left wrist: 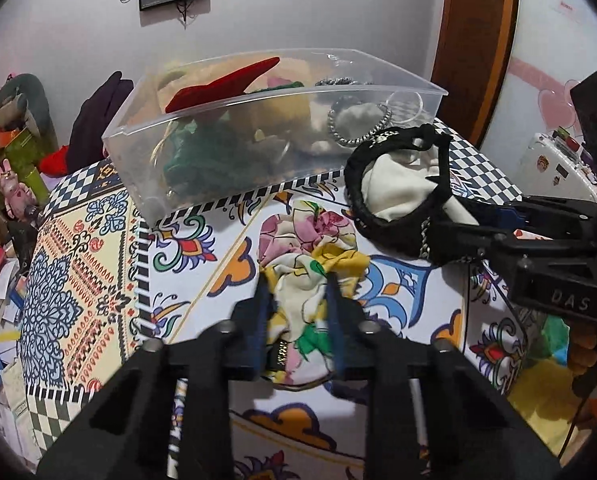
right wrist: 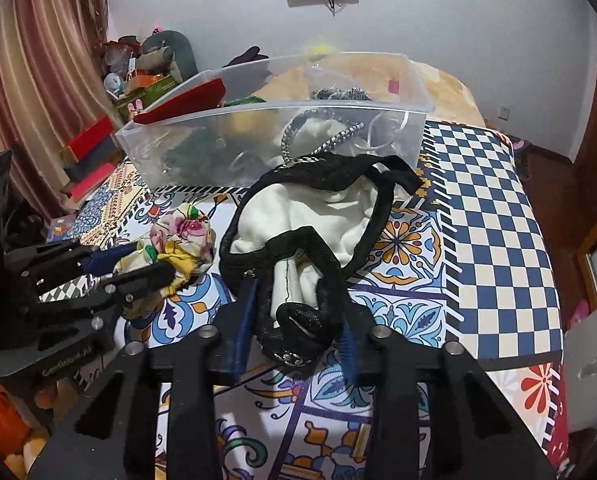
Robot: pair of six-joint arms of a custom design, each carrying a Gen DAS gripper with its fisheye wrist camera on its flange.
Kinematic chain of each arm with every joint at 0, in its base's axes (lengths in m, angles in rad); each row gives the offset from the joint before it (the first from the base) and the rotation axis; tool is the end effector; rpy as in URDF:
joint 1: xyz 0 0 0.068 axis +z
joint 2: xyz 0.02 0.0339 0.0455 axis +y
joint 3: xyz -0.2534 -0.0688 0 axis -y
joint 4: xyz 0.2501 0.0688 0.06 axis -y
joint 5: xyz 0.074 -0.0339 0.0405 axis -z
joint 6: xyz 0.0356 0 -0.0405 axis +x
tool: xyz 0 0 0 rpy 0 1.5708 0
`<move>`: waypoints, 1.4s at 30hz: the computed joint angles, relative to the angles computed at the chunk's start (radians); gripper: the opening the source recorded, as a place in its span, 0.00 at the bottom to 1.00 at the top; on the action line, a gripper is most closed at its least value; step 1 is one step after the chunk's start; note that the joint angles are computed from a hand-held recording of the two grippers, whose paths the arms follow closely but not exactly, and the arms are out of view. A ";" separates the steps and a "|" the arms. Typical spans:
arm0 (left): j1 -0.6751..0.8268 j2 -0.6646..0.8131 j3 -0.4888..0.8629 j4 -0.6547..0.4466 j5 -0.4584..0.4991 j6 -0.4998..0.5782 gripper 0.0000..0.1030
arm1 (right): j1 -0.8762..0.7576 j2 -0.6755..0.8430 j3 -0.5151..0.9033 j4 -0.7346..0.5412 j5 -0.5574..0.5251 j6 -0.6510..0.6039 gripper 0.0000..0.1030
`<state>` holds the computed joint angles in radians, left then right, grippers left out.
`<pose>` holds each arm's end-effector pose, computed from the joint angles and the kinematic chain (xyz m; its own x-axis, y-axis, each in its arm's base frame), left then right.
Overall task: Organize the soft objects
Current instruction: 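Grasp the floral cloth with the left tool while the right tool grasps the black-trimmed white fabric, then place the floral cloth and white fabric into the clear box and open both tools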
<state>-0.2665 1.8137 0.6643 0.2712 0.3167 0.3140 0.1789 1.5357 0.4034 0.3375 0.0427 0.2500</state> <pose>0.2931 -0.0915 0.0728 -0.5696 0.4597 -0.6813 0.6498 0.7595 -0.0307 0.2447 0.0427 0.0876 -0.7172 0.1215 -0.6862 0.0300 0.9892 0.1438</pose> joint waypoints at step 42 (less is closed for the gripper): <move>0.085 -0.007 0.367 -0.110 0.062 -0.156 0.15 | 0.047 -0.106 0.226 -0.034 0.143 -0.138 0.24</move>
<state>-0.1818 1.8064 1.0310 0.1609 0.3788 0.1584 0.2262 1.4299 0.6295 0.3033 0.1854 0.1124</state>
